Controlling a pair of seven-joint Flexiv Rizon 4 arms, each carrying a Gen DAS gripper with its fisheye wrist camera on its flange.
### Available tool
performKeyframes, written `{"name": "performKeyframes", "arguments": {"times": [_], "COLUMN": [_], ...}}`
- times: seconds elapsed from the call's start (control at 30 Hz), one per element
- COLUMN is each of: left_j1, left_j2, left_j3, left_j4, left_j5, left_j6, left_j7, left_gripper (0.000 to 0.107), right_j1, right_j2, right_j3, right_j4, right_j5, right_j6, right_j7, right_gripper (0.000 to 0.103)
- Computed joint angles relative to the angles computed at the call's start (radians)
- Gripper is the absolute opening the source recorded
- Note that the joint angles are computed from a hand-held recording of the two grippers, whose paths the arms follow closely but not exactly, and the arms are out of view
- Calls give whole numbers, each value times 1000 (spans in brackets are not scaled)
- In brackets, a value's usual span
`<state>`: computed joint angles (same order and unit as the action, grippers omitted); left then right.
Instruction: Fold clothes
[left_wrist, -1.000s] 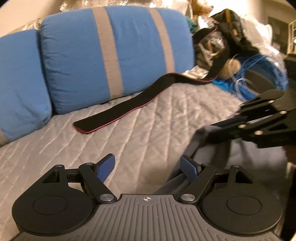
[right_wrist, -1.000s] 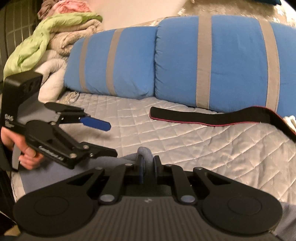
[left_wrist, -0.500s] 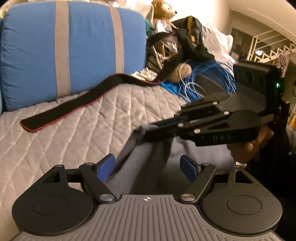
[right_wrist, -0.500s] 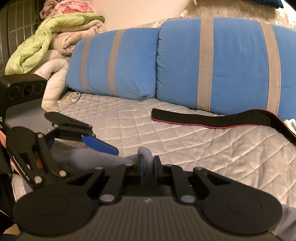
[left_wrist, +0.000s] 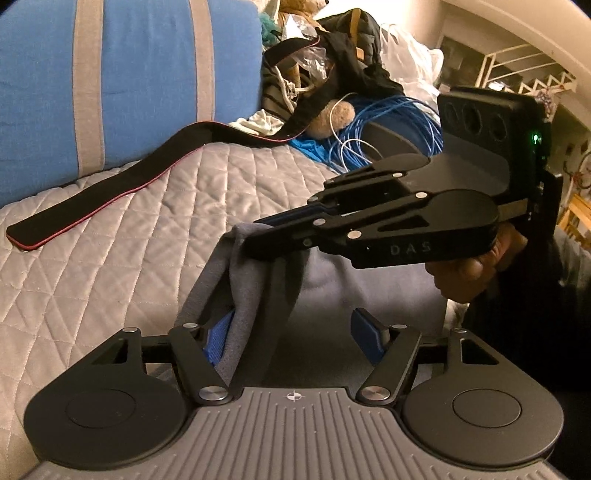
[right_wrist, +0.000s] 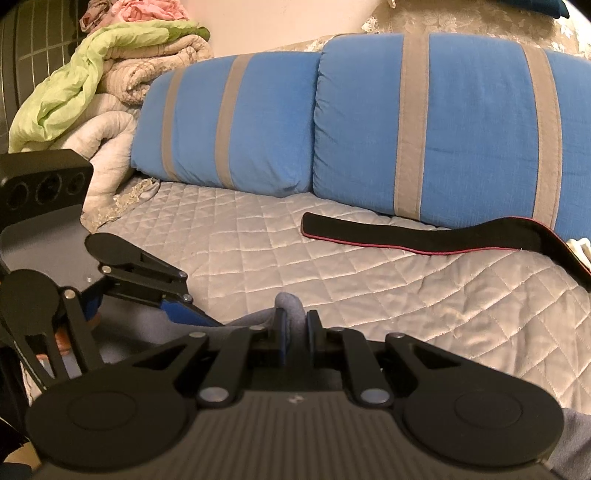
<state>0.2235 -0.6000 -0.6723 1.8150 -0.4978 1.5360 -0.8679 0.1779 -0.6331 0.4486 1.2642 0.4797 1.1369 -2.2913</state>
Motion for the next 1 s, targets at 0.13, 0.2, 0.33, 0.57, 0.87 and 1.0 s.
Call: {"name": "performKeyframes", "arguments": {"times": [0.13,0.2,0.33,0.57,0.87,1.0], "left_j1": [-35,-63,-109,-157,-85,-13], "left_j2": [5,8,8,-18,-74,-117], "left_j3": [43,78,134,180,90,-5], "left_j4": [-8,-15,-31,-104,-161,-185], "left_j5": [13,21,23,4,-239,-441], "left_j6": [-5,-13,-25,-86,-159,-195], "left_j7": [-12,-17,-28,-40,-25,-18], "left_gripper": [66,66,66,67,67,67], "right_j1": [0,3,64,141,89,83], "right_j2": [0,-2,2,-13,-28,-29], "right_j3": [1,-6,-102,-243,-177,-181], "right_j4": [-12,-20,9,28,39,54], "right_j5": [34,53,-16,-161,-284,-353], "right_j6": [46,82,175,197,194,179], "right_j7": [58,118,305,630,698,738], "right_gripper": [59,70,75,75,79,80]}}
